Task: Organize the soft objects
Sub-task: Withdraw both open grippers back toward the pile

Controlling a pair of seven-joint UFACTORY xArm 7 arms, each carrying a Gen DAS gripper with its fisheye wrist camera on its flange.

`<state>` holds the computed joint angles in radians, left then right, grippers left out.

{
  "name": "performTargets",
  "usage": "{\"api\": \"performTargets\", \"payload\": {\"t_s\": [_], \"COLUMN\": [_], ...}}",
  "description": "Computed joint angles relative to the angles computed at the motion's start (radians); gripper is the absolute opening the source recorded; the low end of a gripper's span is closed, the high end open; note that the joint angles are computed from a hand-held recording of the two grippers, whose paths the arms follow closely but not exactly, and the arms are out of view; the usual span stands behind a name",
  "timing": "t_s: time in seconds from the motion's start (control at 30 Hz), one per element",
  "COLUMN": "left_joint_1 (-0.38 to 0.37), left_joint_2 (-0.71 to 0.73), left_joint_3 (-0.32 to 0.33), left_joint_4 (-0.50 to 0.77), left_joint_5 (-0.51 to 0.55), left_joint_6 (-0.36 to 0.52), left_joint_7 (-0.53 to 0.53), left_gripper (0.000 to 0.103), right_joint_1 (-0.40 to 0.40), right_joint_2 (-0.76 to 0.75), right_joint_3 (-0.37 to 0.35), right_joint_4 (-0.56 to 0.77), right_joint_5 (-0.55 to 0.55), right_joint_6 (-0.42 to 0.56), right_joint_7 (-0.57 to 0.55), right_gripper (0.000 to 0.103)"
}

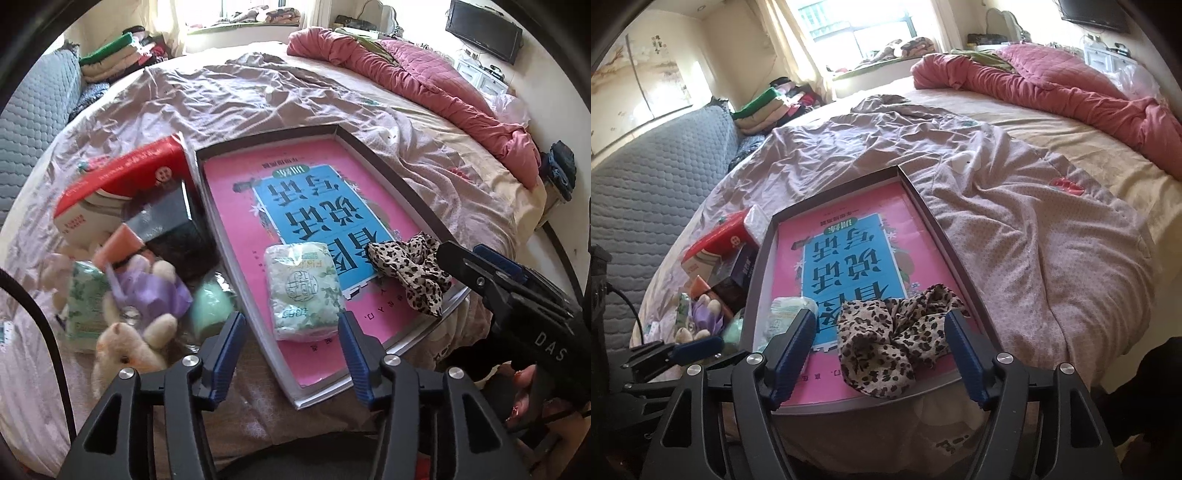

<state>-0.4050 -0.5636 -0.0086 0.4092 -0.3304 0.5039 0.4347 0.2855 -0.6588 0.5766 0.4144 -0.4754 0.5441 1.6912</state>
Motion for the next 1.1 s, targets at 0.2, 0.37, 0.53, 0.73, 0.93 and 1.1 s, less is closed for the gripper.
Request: {"api": "performTargets", "payload": {"t_s": [0.2, 0.37, 0.53, 0.73, 0.93, 1.1], "left_joint_1": [0.043, 0.061, 0.087, 0.111, 0.145, 0.171], "left_joint_2": [-0.057, -0.105, -0.161, -0.210, -0.243, -0.253], "left_joint_3": [-0.006, 0.016, 0.040, 0.067, 0.084, 0.116], "left_joint_4": [-0.011, -0.018, -0.025, -0.016, -0.003, 0.018], "left_joint_5": [0.040, 0.057, 0.067, 0.064, 0.069, 0.064], "left_joint_6": [0.019, 0.047, 0.083, 0.117, 0.125, 0.136], "left_joint_7": [-0.033, -0.036, -0.024, -0.006, 0.016, 0.047], "left_gripper": [0.056, 0.057, 0.058, 0.058, 0.058, 0.059], "right_joint_1": [0.009, 0.017, 0.022, 0.017, 0.014, 0.020], "right_joint_2": [0.014, 0.012, 0.020, 0.027, 0.061, 0.078], "right_joint_3": [0.007, 0.016, 0.035, 0.063, 0.092, 0.087], "right_joint_4": [0.042, 0.078, 0.141, 0.203, 0.277, 0.304], "right_joint_5": [0.002, -0.008, -0.025, -0.056, -0.087, -0.114], "right_joint_6": [0.028, 0.053, 0.120, 0.155, 0.213, 0.184], "right_joint_7": [-0.017, -0.020, -0.040, -0.029, -0.031, -0.012], "right_gripper": [0.075, 0.075, 0.075, 0.076, 0.080, 0.081]}}
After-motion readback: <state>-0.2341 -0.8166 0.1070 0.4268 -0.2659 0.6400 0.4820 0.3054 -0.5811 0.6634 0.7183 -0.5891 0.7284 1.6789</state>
